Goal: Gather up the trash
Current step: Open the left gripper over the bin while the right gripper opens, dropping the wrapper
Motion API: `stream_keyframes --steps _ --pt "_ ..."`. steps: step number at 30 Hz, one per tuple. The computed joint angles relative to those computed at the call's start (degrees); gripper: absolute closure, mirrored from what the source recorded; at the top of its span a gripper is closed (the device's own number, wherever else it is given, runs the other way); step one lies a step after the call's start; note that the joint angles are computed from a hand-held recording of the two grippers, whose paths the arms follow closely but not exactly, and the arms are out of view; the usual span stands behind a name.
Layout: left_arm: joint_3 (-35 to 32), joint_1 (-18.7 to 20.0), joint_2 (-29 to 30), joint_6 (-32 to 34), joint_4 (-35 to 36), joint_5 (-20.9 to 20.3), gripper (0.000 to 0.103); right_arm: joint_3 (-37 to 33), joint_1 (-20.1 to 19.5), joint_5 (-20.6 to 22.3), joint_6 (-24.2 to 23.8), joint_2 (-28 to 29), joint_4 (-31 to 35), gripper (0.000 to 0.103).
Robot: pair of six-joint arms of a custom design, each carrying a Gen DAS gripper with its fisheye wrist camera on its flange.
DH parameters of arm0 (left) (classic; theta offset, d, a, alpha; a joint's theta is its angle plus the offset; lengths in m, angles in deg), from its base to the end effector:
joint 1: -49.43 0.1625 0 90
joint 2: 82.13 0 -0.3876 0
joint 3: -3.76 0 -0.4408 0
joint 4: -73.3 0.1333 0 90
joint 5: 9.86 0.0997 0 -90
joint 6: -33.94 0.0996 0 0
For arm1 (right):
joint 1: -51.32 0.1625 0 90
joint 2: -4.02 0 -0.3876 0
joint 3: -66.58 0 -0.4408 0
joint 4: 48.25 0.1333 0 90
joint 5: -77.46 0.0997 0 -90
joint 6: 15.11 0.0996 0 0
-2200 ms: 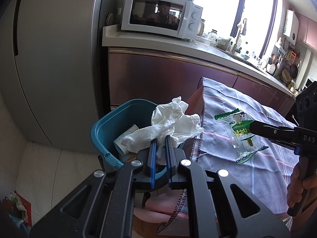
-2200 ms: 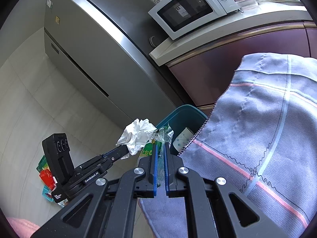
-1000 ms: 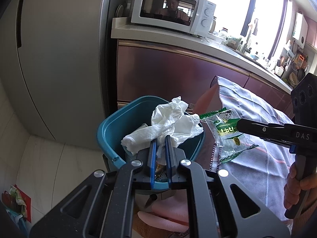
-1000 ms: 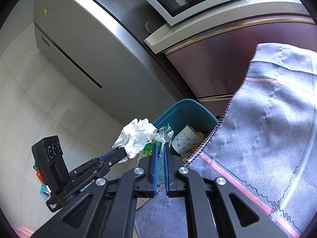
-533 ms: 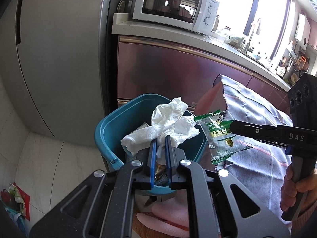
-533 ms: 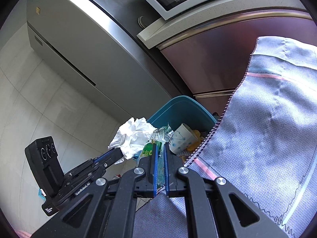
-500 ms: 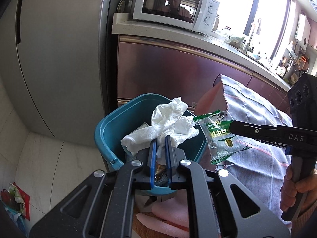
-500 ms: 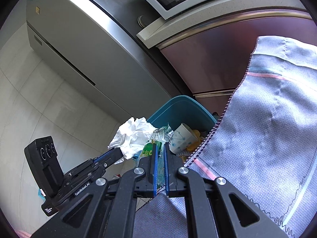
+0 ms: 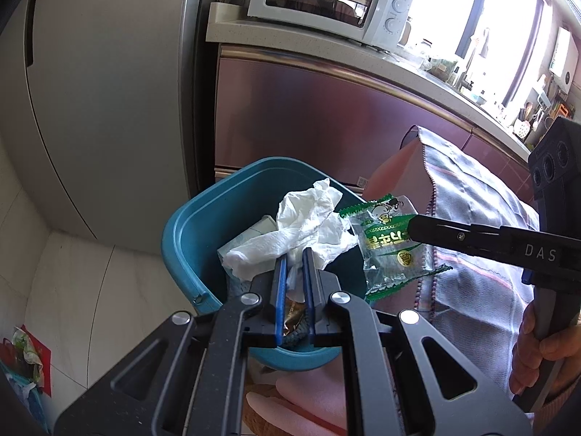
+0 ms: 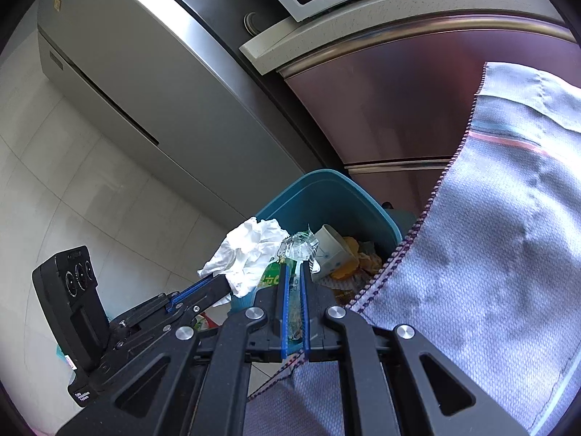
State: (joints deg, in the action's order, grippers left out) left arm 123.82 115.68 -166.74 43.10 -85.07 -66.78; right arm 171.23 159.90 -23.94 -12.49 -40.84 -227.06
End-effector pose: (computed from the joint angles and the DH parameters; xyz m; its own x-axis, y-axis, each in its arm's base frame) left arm -0.0395 -0.5557 0.2769 -0.8213 0.1874 -0.5388 0.4749 0.7480 -0.4636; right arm 0.3088 -0.5620 0.0180 -0.9715 -0.1833 0.1505 -0.2345 0.8381 -0.4925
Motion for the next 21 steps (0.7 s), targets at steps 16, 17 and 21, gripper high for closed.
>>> stream_keyframes --steps 16,17,21 --pt "-4.22 2.53 6.35 -1.41 1.87 -0.41 0.085 -7.25 1.73 -7.08 -0.67 5.41 6.24 0.094" --pt "-4.58 2.77 6.66 -1.76 2.17 -0.78 0.082 -7.71 1.79 -7.16 -0.90 5.79 6.45 0.092" --pt "-5.11 3.58 7.16 -2.00 2.34 -2.07 0.079 -8.15 1.98 -7.55 -1.62 6.44 5.89 0.089"
